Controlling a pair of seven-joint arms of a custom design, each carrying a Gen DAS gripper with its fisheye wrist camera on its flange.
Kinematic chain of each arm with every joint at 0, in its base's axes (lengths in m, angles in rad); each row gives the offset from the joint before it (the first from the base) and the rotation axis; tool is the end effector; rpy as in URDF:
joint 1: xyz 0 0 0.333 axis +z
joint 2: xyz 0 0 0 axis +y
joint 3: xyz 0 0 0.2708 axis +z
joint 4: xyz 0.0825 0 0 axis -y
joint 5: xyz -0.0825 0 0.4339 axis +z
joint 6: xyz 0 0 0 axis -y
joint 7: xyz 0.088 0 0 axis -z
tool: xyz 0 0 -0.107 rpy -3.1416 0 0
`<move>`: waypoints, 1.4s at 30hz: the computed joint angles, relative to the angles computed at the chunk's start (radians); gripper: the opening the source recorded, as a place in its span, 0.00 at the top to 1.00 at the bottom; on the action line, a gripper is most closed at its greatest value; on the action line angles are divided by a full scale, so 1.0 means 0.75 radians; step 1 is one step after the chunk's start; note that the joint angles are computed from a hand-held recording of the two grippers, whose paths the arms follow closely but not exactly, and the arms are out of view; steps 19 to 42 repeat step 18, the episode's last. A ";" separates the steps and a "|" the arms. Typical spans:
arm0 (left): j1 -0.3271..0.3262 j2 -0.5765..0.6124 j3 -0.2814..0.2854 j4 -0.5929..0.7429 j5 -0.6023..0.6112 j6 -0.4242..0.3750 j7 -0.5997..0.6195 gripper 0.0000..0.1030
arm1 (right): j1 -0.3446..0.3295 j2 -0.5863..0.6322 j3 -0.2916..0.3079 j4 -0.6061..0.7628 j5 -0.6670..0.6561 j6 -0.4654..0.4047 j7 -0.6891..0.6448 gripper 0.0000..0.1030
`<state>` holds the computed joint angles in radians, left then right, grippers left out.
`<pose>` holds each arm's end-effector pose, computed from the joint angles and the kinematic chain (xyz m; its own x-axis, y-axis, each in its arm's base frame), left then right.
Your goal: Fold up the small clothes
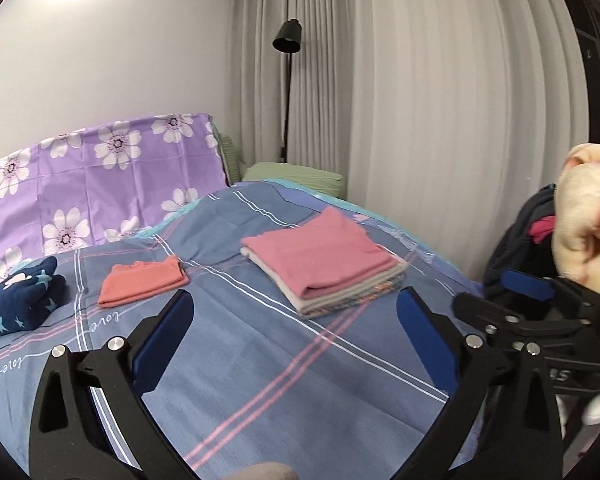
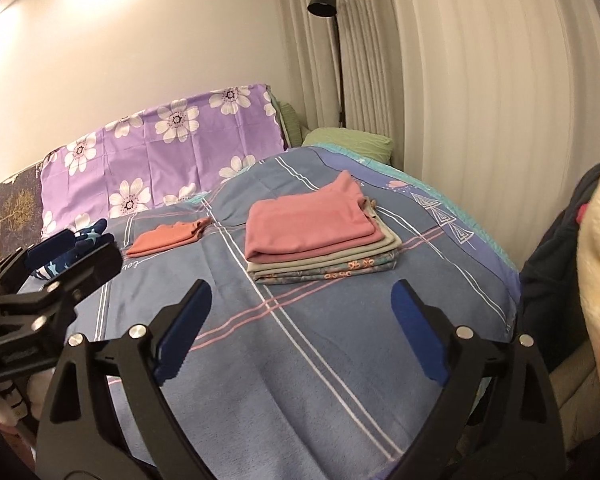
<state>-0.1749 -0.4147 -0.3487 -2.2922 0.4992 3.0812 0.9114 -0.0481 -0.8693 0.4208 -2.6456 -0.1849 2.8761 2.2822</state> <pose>0.4394 -0.3210 0.5762 -0.3984 -0.9172 0.0009 -0.3353 0.1447 -0.9309 0.4031 0.1827 0.5573 -0.0581 -0.9894 -0.1329 -0.4461 0.1449 -0.8832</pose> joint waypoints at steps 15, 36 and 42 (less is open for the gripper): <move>-0.011 -0.094 -0.017 -0.077 -0.003 -0.086 0.009 0.01 | -0.001 -0.023 0.011 -0.004 -0.040 -0.081 0.075 0.10; 0.011 -0.104 -0.036 -0.078 0.029 -0.094 -0.007 0.01 | -0.003 -0.011 0.009 -0.001 -0.051 -0.089 0.085 0.10; 0.011 -0.104 -0.036 -0.078 0.029 -0.094 -0.007 0.01 | -0.003 -0.011 0.009 -0.001 -0.051 -0.089 0.085 0.10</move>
